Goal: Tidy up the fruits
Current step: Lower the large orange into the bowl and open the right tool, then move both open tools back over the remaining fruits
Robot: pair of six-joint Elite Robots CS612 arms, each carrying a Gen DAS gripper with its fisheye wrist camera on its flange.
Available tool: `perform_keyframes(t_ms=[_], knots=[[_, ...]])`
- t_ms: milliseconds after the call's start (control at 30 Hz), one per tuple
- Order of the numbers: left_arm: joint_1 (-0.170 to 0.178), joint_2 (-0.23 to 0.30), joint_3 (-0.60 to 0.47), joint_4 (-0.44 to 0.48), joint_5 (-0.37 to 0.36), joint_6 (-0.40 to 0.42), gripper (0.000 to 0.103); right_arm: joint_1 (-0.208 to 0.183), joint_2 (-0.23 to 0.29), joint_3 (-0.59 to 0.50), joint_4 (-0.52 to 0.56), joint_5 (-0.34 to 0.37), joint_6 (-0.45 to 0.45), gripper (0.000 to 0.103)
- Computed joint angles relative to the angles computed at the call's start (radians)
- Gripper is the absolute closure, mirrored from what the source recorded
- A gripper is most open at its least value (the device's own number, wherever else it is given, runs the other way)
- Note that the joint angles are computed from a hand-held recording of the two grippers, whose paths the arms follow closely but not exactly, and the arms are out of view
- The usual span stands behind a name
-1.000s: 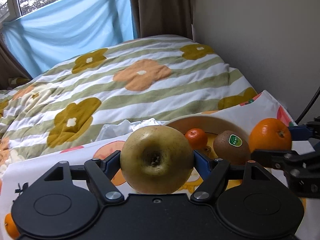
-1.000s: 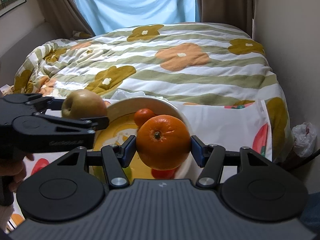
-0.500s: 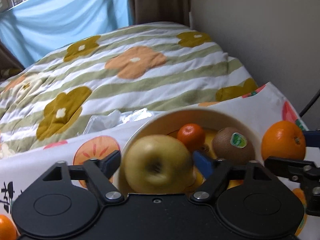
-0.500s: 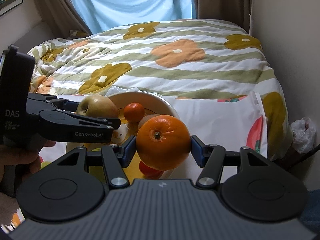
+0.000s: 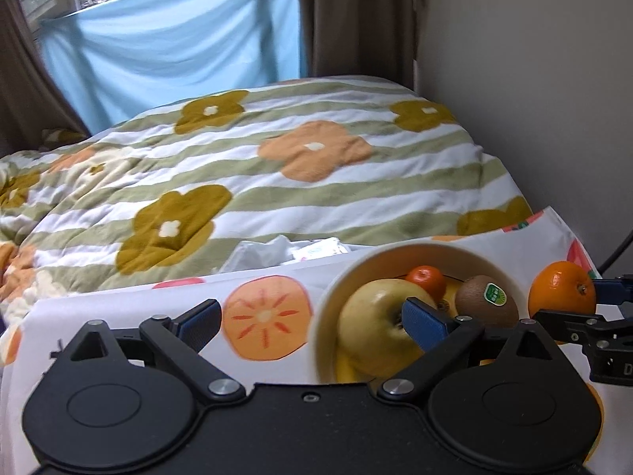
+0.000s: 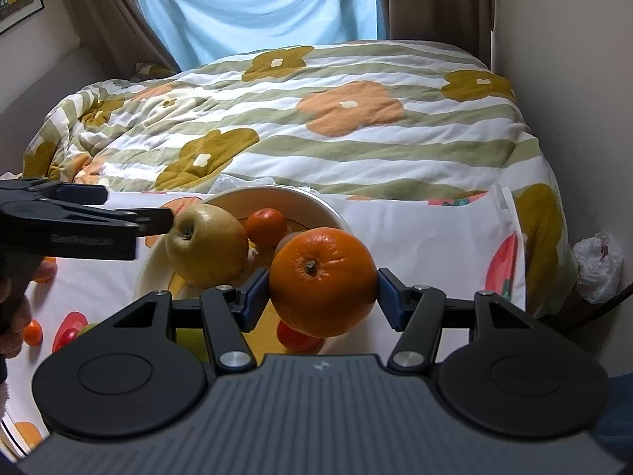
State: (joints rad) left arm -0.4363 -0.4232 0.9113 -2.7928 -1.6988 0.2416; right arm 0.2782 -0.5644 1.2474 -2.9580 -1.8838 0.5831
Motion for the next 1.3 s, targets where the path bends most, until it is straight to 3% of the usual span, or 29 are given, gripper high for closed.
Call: perform_keyframes(t_ms=[433,667,700,767,867,967,1300], knots=[[0.025,-0.062,0.115,-0.075,0.041,-0.064,0.003,0.01,0.06,-0.107,0.02,0.05,-0.091,0.03],[0.034,-0.089,0.17,-0.076,0.065,-0.092,0.003,0.023,0.096,-0.159,0.037,0.024,-0.124,0.029],[0.034,-0.092,0.179,-0.078,0.069,-0.091,0.003,0.025,0.098,-0.161,0.027,0.014,-0.129,0.025],[0.035,-0.096,0.189,-0.081,0.071,-0.091,0.003,0.031,0.101,-0.161,-0.002,-0.015,-0.147,0.0],[0.035,-0.103,0.208,-0.093,0.074,-0.095,0.003,0.036,0.1,-0.154,-0.035,-0.047,-0.165,0.0],[0.036,-0.113,0.229,-0.105,0.072,-0.097,0.003,0.038,0.094,-0.151,-0.004,-0.051,-0.159,0.0],[0.037,-0.151,0.299,-0.169,0.071,-0.104,0.003,0.053,0.067,-0.108,-0.048,-0.072,-0.159,0.0]])
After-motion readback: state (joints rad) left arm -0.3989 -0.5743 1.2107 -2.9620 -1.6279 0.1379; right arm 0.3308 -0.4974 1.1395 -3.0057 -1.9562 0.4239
